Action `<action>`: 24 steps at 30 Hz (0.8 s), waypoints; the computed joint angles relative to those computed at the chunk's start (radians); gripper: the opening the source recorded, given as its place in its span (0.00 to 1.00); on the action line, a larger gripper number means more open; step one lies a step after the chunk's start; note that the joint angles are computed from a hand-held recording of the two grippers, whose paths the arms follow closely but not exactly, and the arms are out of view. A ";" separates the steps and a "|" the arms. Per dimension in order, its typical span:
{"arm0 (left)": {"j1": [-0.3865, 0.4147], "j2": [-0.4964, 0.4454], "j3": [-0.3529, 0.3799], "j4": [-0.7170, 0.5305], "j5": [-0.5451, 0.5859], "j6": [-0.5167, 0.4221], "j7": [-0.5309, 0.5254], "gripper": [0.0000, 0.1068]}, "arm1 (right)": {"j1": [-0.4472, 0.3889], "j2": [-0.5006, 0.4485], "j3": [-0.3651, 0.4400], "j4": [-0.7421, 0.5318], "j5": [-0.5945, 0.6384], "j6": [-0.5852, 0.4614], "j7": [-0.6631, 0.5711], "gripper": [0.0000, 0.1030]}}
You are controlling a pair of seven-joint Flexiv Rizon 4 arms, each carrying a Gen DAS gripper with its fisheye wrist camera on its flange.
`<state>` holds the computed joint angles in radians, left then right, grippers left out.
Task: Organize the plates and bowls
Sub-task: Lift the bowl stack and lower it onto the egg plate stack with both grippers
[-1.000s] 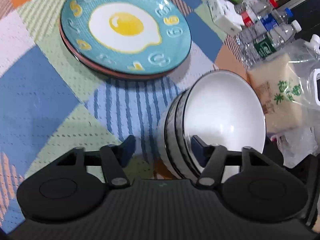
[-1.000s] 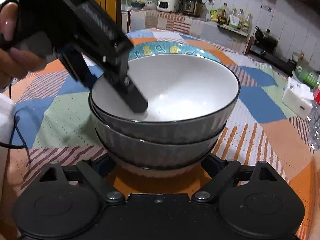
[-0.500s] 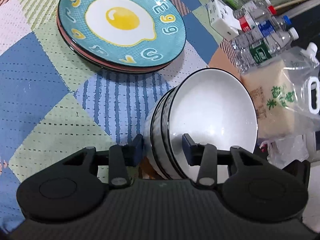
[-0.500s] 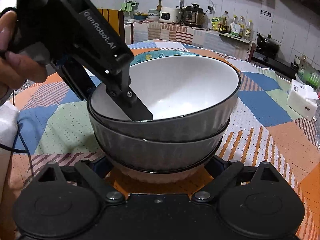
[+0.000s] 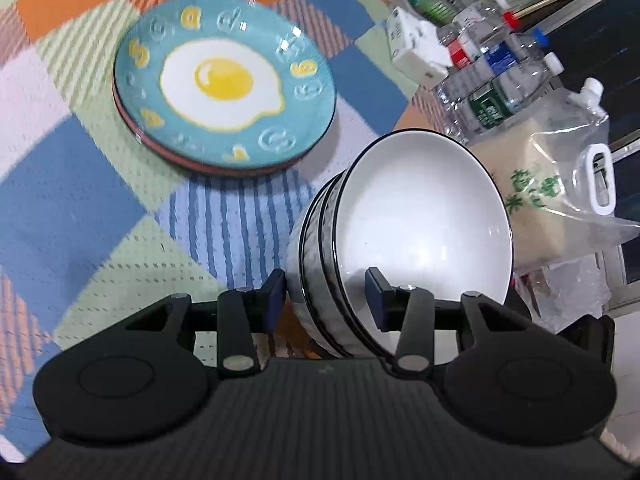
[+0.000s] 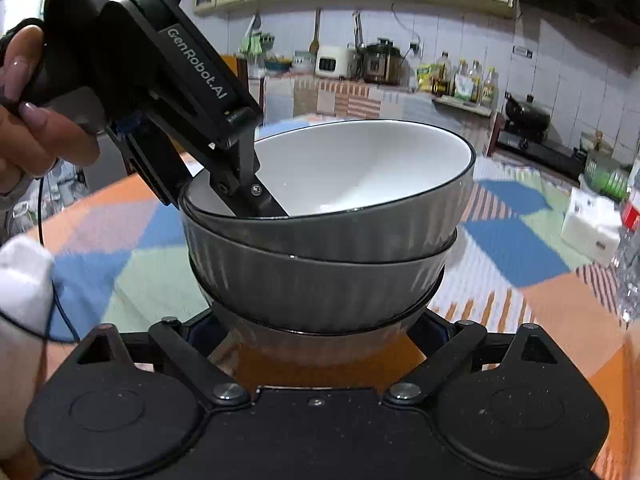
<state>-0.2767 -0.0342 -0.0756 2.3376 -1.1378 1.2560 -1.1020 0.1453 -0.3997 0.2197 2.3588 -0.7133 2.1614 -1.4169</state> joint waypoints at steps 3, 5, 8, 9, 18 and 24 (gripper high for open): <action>0.026 0.026 0.023 -0.020 0.133 -0.027 -0.073 0.38 | 0.024 0.010 -0.002 -0.012 0.036 0.015 -0.014 0.94; 0.046 0.039 0.037 -0.040 0.203 -0.053 -0.112 0.38 | 0.021 0.009 0.006 -0.034 0.026 0.016 0.007 0.94; 0.078 0.053 0.057 -0.074 0.276 -0.096 -0.151 0.38 | 0.024 0.005 0.008 -0.077 0.006 0.008 0.031 0.94; 0.090 0.055 0.063 -0.089 0.298 -0.115 -0.161 0.38 | 0.037 0.002 0.003 -0.091 0.015 0.006 0.024 0.94; 0.183 -0.002 0.085 -0.216 0.400 -0.177 -0.190 0.38 | 0.011 -0.104 0.022 -0.304 -0.151 -0.042 0.106 0.94; 0.228 -0.099 0.068 -0.284 0.426 -0.142 -0.171 0.38 | -0.012 -0.218 0.049 -0.449 -0.255 -0.100 0.201 0.94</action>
<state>-0.0489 -0.1331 -0.0076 2.0540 -0.7118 1.1141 -1.2728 0.1335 -0.6178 0.2691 1.9098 -0.9687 2.0615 -1.2156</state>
